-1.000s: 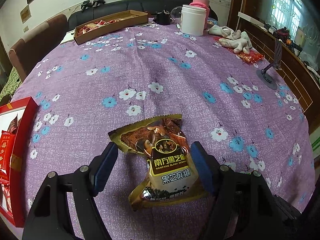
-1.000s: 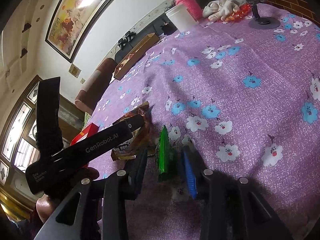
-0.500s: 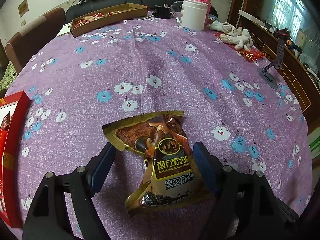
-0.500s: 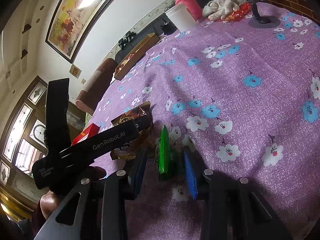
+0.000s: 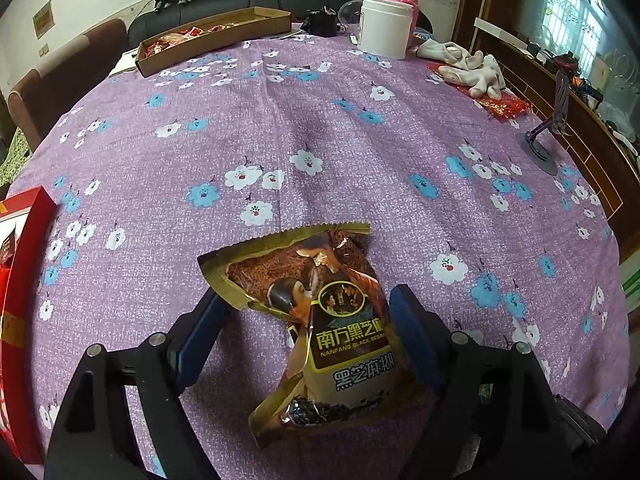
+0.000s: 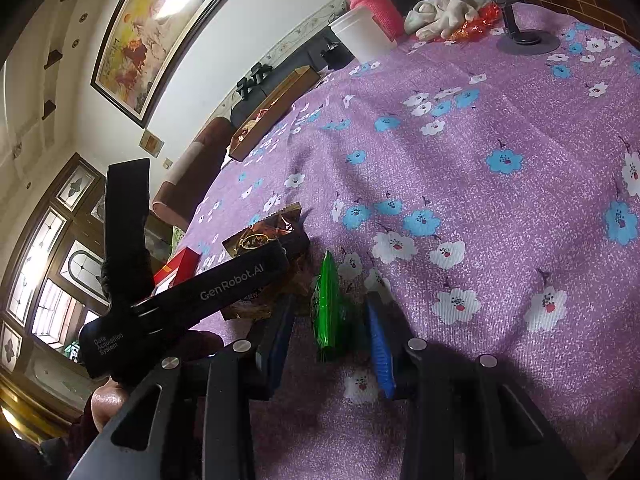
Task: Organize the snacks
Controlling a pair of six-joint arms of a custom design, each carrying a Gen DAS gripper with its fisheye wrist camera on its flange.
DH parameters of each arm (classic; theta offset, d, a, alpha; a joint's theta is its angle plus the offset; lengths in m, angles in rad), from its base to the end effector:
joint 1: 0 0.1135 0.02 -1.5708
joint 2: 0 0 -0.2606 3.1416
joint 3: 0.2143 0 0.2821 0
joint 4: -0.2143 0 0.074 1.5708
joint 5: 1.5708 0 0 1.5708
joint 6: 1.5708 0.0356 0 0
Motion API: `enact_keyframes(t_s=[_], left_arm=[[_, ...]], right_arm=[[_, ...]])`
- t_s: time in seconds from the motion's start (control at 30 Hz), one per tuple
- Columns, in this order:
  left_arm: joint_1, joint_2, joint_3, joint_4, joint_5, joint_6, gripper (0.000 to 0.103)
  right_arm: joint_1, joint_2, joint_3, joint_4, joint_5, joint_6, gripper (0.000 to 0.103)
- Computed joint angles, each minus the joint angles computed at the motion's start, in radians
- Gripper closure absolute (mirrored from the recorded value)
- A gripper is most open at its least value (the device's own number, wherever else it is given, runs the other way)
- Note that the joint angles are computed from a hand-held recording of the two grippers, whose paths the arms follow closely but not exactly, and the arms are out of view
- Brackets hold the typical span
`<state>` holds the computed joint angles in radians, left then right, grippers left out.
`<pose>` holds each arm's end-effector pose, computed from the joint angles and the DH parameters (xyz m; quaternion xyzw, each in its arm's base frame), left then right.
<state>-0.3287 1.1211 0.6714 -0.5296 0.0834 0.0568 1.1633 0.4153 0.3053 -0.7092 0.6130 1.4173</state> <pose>0.2282 -0.0810 0.1915 0.1950 0.9357 -0.0790 0.2831 0.0713 0.1136 0.1727 0.2222 0.8657 0.2585 0.3666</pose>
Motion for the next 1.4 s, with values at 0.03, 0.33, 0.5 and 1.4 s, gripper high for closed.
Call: enact_keyframes(t_s=[0.03,0.33,0.5,1.4], left_arm=[[0.001,0.0,0.001,0.0,0.002,0.002,0.02],[0.016,0.006,0.005,-0.003,0.019,0.024,0.018],[0.022,0.0,-0.006,0.014,0.028,0.039,0.017],[0.191,-0.012,-0.017,0.005,0.115,0.177,0.015]], right_arm=[[0.001,0.0,0.0,-0.001,0.001,0.0,0.065],[-0.001,-0.005,0.0,-0.005,-0.001,-0.001,0.065],[0.001,0.0,0.002,-0.003,0.001,0.0,0.065],[-0.003,0.03,0.014,-0.004,0.004,-0.007,0.065]])
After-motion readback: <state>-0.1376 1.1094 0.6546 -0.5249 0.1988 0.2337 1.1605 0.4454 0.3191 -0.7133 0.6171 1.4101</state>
